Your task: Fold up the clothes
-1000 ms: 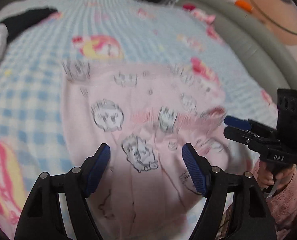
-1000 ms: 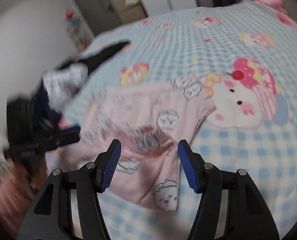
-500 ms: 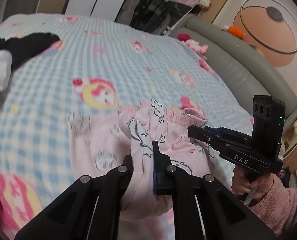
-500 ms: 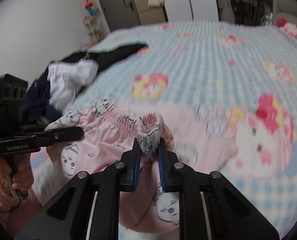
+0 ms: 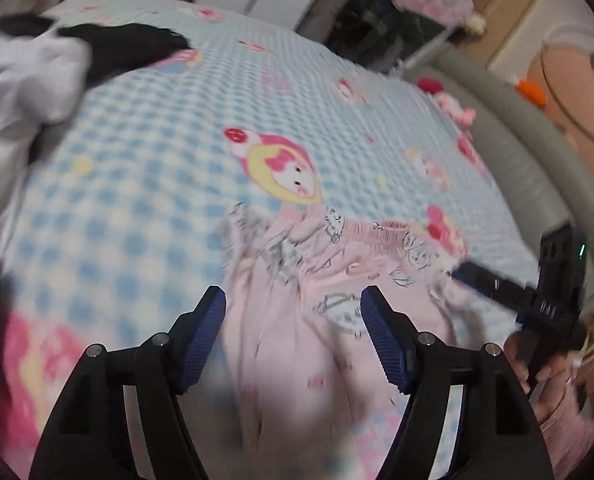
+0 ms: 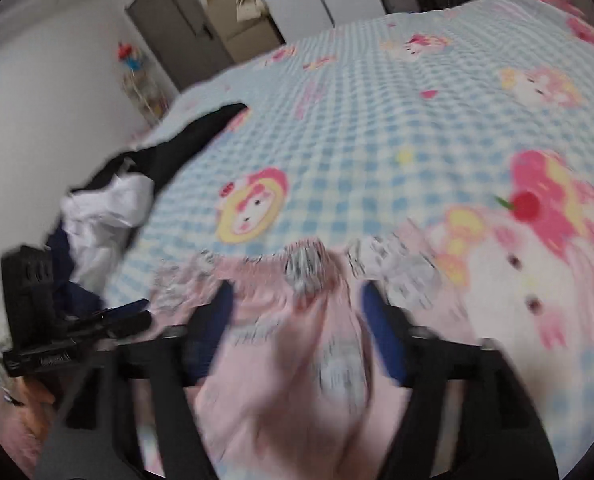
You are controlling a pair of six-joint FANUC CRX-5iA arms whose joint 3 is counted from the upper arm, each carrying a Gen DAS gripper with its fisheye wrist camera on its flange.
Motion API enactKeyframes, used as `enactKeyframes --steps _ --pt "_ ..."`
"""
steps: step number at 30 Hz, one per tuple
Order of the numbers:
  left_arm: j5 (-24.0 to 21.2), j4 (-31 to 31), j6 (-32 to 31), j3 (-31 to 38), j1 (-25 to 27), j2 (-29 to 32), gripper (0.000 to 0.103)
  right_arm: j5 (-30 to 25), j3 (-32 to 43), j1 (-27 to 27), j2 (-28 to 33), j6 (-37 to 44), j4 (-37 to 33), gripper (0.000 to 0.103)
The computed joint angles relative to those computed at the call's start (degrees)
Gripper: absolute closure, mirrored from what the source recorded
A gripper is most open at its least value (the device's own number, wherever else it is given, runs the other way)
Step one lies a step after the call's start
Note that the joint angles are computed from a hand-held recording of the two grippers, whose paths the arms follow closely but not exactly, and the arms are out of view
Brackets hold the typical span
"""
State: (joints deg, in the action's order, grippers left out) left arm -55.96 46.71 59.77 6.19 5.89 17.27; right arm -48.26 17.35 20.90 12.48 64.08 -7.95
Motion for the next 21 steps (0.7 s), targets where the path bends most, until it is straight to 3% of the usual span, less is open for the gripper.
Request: enactKeyframes --steps 2,6,10,11,12,13,14,16,18,19,20,21 --pt "-0.8 3.5 -0.3 -4.5 1.1 -1.8 0.031 -0.2 -4.2 0.4 -3.4 -1.2 -0.1 0.026" --pt "-1.2 3.5 2.8 -7.9 0.9 -1.9 0.031 -2.5 -9.4 2.8 -6.3 -3.8 2.4 0.026" --pt "-1.6 -2.8 6.1 -5.3 -0.9 -0.7 0.031 -3.8 -8.8 3.4 -4.6 -2.3 1.0 0.026" --pt "-1.6 -1.4 4.8 -5.5 -1.2 -0.6 0.032 -3.5 -8.8 3.4 -4.2 -2.5 1.1 0.032" --pt "-1.9 0.8 2.9 -5.8 -1.3 -0.4 0.041 -3.1 -8.7 3.5 -3.8 -2.6 1.1 0.039" --pt "-2.3 3.0 1.1 -6.1 -1.4 -0.2 0.048 -2.3 -8.4 2.9 -3.9 -2.2 -0.7 0.055" --pt "-2.5 4.9 -0.5 -6.3 -1.6 0.0 0.048 -1.2 -8.2 2.4 -4.2 -2.6 -1.8 0.064" --pt "-3.6 5.9 -1.9 -5.5 -1.8 1.1 0.048 1.5 -9.3 2.4 -4.7 -4.9 -0.3 0.072" --pt "-5.6 5.2 -0.9 -4.1 -1.6 2.8 0.048 2.4 -9.2 1.6 -4.2 -5.2 -1.0 0.071" --pt "-5.7 4.9 0.2 -3.7 -1.8 3.6 0.052 2.4 -8.9 1.2 -3.8 -5.3 -1.5 0.071" --pt "-5.7 4.5 0.8 -3.4 -2.1 3.9 0.07 -0.5 -6.8 0.1 -1.9 -4.6 -4.2 0.072" --pt "-5.5 4.0 1.1 -3.2 -2.3 3.8 0.075 -1.5 -6.2 -0.2 -1.3 -4.5 -4.8 0.074"
